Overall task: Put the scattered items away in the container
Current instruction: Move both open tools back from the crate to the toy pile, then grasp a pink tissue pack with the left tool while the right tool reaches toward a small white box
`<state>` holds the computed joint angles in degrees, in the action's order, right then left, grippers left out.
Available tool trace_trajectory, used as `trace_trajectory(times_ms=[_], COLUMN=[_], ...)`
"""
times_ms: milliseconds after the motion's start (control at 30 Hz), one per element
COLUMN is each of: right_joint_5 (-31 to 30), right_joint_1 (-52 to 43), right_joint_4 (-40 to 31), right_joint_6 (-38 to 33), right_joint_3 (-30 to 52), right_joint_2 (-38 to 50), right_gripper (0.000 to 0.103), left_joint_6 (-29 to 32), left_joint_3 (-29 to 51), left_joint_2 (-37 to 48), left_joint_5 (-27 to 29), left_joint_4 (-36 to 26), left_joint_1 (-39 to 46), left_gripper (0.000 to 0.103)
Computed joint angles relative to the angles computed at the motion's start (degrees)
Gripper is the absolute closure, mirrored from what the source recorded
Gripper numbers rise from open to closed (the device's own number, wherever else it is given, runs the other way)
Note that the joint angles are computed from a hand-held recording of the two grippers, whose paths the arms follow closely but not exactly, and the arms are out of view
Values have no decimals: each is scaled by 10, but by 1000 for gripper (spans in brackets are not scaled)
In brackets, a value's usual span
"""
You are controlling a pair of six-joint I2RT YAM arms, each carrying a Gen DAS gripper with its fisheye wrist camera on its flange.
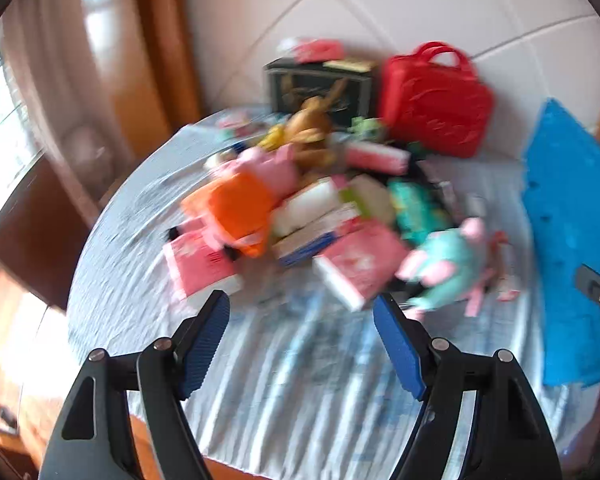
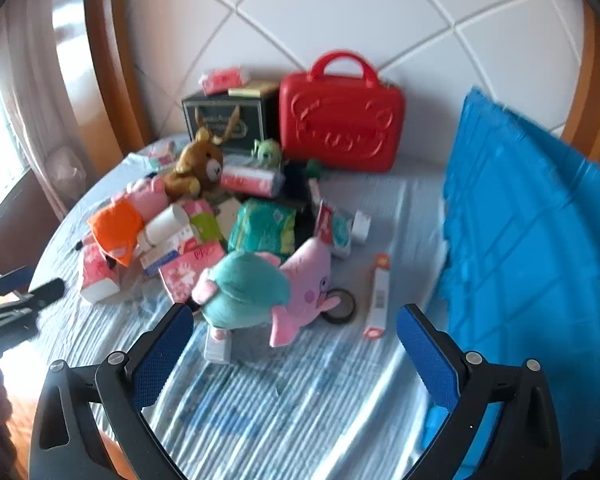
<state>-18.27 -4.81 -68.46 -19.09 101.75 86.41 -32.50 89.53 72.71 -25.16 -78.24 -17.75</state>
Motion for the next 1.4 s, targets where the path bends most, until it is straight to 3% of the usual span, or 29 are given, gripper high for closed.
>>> trace_trajectory(times_ms=[133,333,467,700,800,900,1033,1100,1267,1400], right_joint_5=[14,26,43,113,164,177,190,190,198,193], right_joint_1=[23,64,103,241,310,356,398,406,401,388], right_joint_4=[13,55,79,107,117,128,126,123,117,119], right_joint_6=[13,54,105,232,300,347,370,368,363,353], right_joint_3=[-26,-77,-122,-156,-154,-135,-88,-74,-69,-77], right_joint_2=[30,31,26,43,71,111,159,172,191,199], right_gripper=[0,0,0,0,3,21,20,14,4,1], left_joint_6=[51,201,304,405,412,382,328,303,284,302], left_joint_3=[-60,-157,-202,-200,-160,-119,-84,-89,-88,-103], left_joint_2=[-39,-82,-54,48,103,163,227,236,263,262], left_joint_5=[26,105,185,279,314,315,312,267,199,153], left_joint_4=[21,105,167,236,242,247,247,265,294,300], left_joint_1=[111,294,401,492,495,462,422,398,367,350], left_gripper=[29,29,29,29,29,29,29,29,5,1])
